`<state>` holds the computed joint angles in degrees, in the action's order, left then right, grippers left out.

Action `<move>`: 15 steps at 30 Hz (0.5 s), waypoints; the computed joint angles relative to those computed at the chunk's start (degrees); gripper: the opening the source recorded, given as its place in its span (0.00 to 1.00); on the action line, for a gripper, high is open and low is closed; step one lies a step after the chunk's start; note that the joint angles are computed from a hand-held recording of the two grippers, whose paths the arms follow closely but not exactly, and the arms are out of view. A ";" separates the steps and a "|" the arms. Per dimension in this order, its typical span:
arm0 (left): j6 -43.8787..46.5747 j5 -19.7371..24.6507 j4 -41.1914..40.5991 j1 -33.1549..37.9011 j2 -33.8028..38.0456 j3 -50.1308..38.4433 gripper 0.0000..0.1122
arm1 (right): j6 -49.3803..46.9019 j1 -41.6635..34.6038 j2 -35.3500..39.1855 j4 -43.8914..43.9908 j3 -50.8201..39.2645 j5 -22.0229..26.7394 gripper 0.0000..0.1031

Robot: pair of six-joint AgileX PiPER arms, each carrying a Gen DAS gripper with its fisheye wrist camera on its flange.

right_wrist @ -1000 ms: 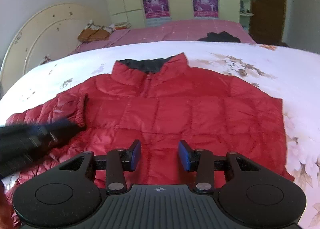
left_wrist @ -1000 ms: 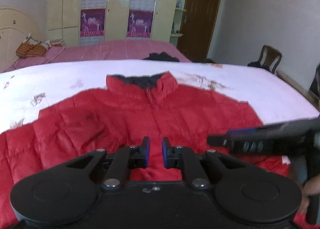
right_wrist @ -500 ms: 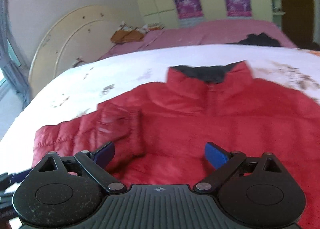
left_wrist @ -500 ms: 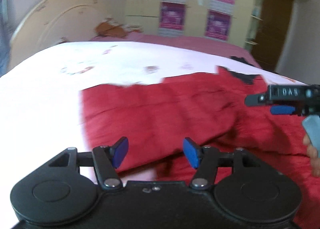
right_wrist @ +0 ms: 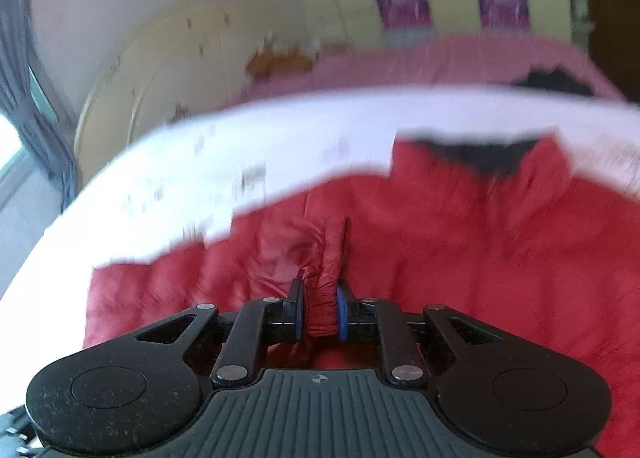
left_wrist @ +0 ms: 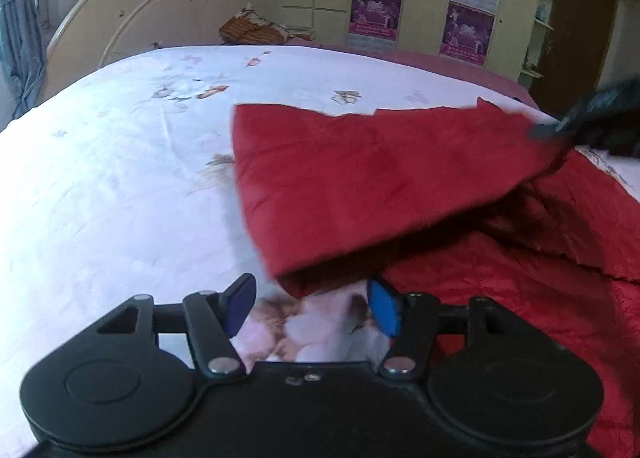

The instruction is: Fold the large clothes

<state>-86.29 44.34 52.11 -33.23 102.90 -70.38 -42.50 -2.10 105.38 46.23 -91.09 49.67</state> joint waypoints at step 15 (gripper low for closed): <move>6.10 -2.37 3.08 0.44 8.24 -9.63 0.54 | 1.26 -19.19 -5.83 -8.10 6.51 -8.26 0.15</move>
